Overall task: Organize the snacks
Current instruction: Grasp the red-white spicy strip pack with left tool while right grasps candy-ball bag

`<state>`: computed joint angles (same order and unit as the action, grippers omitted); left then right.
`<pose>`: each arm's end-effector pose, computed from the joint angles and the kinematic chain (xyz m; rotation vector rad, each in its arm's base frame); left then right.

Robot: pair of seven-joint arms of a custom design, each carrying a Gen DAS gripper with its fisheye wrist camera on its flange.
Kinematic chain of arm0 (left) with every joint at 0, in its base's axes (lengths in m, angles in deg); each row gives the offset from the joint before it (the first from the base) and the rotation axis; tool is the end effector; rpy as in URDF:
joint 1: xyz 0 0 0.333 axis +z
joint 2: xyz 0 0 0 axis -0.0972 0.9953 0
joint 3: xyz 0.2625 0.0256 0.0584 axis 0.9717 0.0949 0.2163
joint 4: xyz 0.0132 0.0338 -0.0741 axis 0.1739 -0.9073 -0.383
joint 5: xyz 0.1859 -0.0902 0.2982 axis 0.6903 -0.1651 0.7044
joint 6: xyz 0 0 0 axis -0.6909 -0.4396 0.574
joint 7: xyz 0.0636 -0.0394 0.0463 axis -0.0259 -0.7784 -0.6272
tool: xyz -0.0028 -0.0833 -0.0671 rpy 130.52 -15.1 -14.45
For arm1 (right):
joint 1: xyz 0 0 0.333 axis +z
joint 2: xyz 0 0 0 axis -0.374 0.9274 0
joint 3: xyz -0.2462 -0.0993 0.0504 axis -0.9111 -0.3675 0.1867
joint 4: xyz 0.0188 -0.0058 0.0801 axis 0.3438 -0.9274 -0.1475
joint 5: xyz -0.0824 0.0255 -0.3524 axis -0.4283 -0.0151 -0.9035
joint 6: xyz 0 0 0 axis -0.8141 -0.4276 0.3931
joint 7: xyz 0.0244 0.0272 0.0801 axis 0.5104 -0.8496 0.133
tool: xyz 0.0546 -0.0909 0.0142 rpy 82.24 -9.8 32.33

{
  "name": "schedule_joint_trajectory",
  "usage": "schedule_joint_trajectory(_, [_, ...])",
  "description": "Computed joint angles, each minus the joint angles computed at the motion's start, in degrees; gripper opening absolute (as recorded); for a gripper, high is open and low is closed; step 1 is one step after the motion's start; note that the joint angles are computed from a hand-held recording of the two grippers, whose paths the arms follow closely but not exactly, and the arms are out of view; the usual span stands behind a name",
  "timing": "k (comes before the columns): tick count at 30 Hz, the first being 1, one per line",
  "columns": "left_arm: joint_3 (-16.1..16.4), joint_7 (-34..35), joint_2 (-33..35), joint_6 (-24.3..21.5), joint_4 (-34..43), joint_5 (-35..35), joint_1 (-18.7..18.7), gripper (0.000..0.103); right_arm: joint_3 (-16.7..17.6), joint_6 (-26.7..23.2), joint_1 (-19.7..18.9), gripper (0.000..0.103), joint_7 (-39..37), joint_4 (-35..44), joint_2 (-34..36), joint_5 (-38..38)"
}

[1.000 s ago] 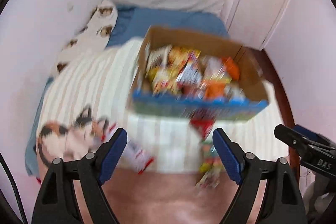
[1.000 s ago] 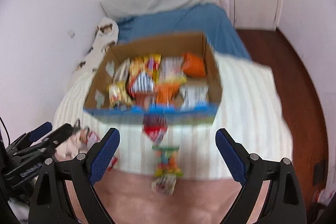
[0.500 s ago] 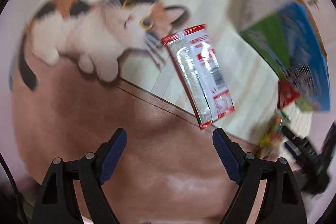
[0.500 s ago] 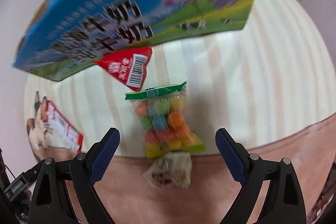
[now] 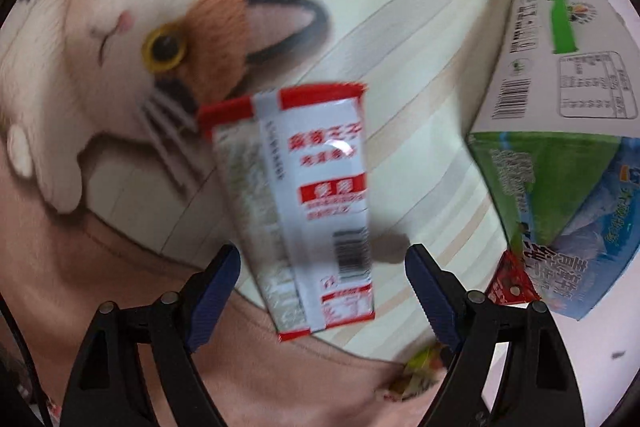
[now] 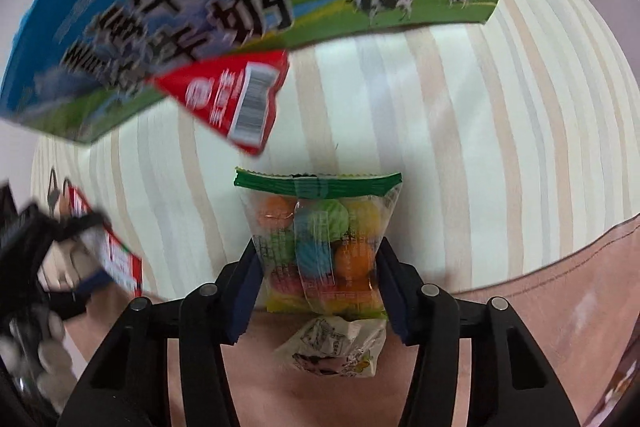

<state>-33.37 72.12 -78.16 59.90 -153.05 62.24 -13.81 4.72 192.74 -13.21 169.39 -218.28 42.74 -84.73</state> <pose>0.5140 -0.1827 0.4417 2.5193 -1.2832 0.4742 0.3824 0.0317 0.5107 -1.6729 2.3089 -0.1284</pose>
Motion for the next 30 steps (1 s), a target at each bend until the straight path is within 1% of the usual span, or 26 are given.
schedule_joint_trajectory(1, [-0.17,0.07,0.10,0.55,0.15,1.26,-0.16,0.083,0.17,-0.43,0.17,0.056,-0.17,-0.16,-0.17,-0.06])
schedule_joint_trajectory(2, [-0.37,0.22,0.56,0.51,0.84,2.96,-0.38,0.081,0.27,-0.89,0.46,0.056,-0.55,-0.41,-0.40,-0.05])
schedule_joint_trajectory(3, [-0.52,0.60,1.21,-0.25,1.91,4.66,-0.59,0.075,0.60,-0.84,0.74,0.056,-0.46,-0.45,-0.17,0.00])
schedule_joint_trajectory(4, [-0.69,1.61,1.38,-1.48,2.67,6.85,-0.86,0.071,0.89,-1.20,1.05,0.056,-0.45,-0.77,-0.59,0.04])
schedule_joint_trajectory(5, [-0.87,2.26,2.27,-2.50,4.04,8.30,-1.15,0.065,0.96,-1.72,1.48,0.056,-0.94,-0.89,-0.61,0.06])
schedule_joint_trajectory(6, [-1.14,3.45,2.55,-3.57,4.82,9.99,-1.58,0.061,1.15,-2.07,1.79,0.056,-1.04,-1.00,-0.63,0.09])
schedule_joint_trajectory(9, [-1.89,8.88,2.33,-8.13,5.86,14.18,-2.87,0.060,1.29,-3.09,2.99,0.055,-2.03,-1.07,-0.22,0.65])
schedule_joint_trajectory(13, [-2.92,14.18,0.23,-12.26,3.87,18.50,-4.70,0.060,1.46,-4.27,4.76,0.055,-3.21,-2.54,-0.85,2.51])
schedule_joint_trajectory(15, [-3.39,16.84,-1.00,-14.50,2.49,19.16,-5.50,0.060,1.41,-5.44,5.51,0.055,-3.83,-3.29,-1.39,3.44])
schedule_joint_trajectory(18, [-3.75,19.03,-3.74,-16.18,-0.89,18.07,-6.30,0.060,1.52,-7.23,6.58,0.055,-4.73,-4.75,-2.53,4.76])
schedule_joint_trajectory(20, [-3.61,18.14,-3.83,-16.00,-1.60,16.81,-6.26,0.061,1.62,-8.21,7.39,0.055,-4.94,-5.81,-3.24,6.05])
schedule_joint_trajectory(22, [-2.78,15.78,-3.06,-14.34,-1.81,13.35,-5.50,0.065,1.96,-8.11,7.50,0.057,-4.65,-6.69,-3.61,6.25])
schedule_joint_trajectory(24, [-1.73,11.80,-3.59,-10.79,-3.63,7.79,-4.41,0.072,1.91,-7.62,7.44,0.060,-3.77,-7.14,-3.13,6.88])
schedule_joint_trajectory(25, [-1.48,10.34,-3.78,-9.47,-4.31,5.94,-4.03,0.073,1.81,-7.20,7.32,0.062,-3.06,-7.25,-2.73,7.38])
schedule_joint_trajectory(26, [-1.34,7.89,-3.98,-7.67,-5.15,4.41,-3.65,0.073,1.16,-7.07,7.05,0.067,-3.27,-7.39,-2.68,7.64])
schedule_joint_trajectory(28, [-1.48,4.98,-3.75,-5.78,-5.64,3.69,-3.34,0.073,1.06,-6.51,6.83,0.070,-2.42,-6.67,-1.28,8.44])
schedule_joint_trajectory(30, [-1.87,3.66,-2.96,-5.69,-4.83,5.16,-3.43,0.073,2.19,-5.29,7.32,0.071,-1.52,-4.88,2.06,8.45])
